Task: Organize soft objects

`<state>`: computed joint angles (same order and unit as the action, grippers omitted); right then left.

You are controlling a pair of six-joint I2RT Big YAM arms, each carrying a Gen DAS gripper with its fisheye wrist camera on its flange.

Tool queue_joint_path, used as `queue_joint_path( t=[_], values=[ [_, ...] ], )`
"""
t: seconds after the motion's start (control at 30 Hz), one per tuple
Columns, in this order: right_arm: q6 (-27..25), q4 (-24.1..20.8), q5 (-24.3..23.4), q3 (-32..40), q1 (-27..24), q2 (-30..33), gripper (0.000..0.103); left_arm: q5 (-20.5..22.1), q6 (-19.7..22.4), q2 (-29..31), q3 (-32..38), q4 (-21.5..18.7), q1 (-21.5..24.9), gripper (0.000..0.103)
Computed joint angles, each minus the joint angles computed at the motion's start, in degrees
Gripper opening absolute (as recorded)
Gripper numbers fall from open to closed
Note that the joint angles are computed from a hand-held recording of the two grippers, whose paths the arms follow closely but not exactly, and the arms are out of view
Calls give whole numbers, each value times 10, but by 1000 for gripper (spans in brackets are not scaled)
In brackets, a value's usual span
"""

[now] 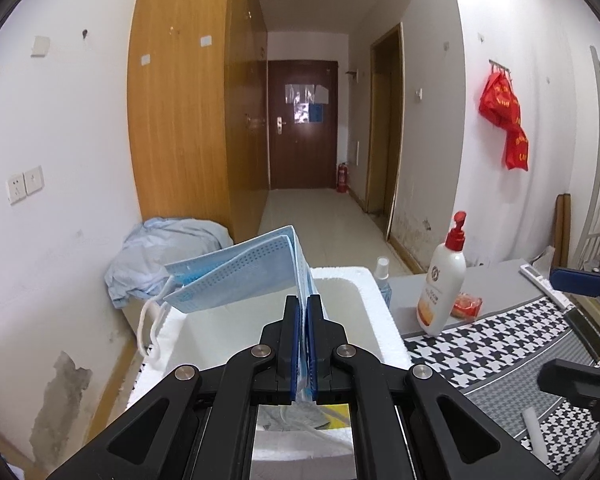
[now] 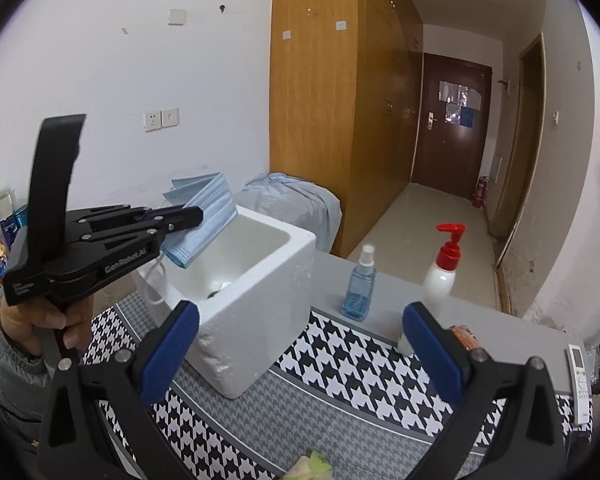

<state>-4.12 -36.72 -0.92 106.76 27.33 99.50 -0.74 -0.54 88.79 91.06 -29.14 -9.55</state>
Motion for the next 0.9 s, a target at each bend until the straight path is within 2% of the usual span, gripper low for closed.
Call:
queue_joint_path(
  t=[0.03,0.07,0.1,0.17,0.23,0.3,0.37,0.9],
  values=[
    [0,0,1,-2,-1,-1,103,-3,2,2,2,-2,0,11],
    [1,1,2,-4,-1,-2,103,-7,5,4,3,-2,-1,29],
    [2,2,2,-6,-2,-3,103,-12,6,5,3,-2,-1,59],
    [3,2,2,-8,-3,-5,103,-14,-1,1,-3,8,0,90],
    [6,3,1,-8,-4,-5,103,-27,-7,-7,-15,23,0,91],
    [6,5,1,-11,-6,-7,103,-32,-1,-10,-18,26,-1,99],
    [7,6,0,-12,-7,-9,103,-38,2,-14,-22,32,-2,102],
    [12,27,-8,-46,-7,-36,103,-49,-11,-44,-43,31,-9,102]
  ],
)
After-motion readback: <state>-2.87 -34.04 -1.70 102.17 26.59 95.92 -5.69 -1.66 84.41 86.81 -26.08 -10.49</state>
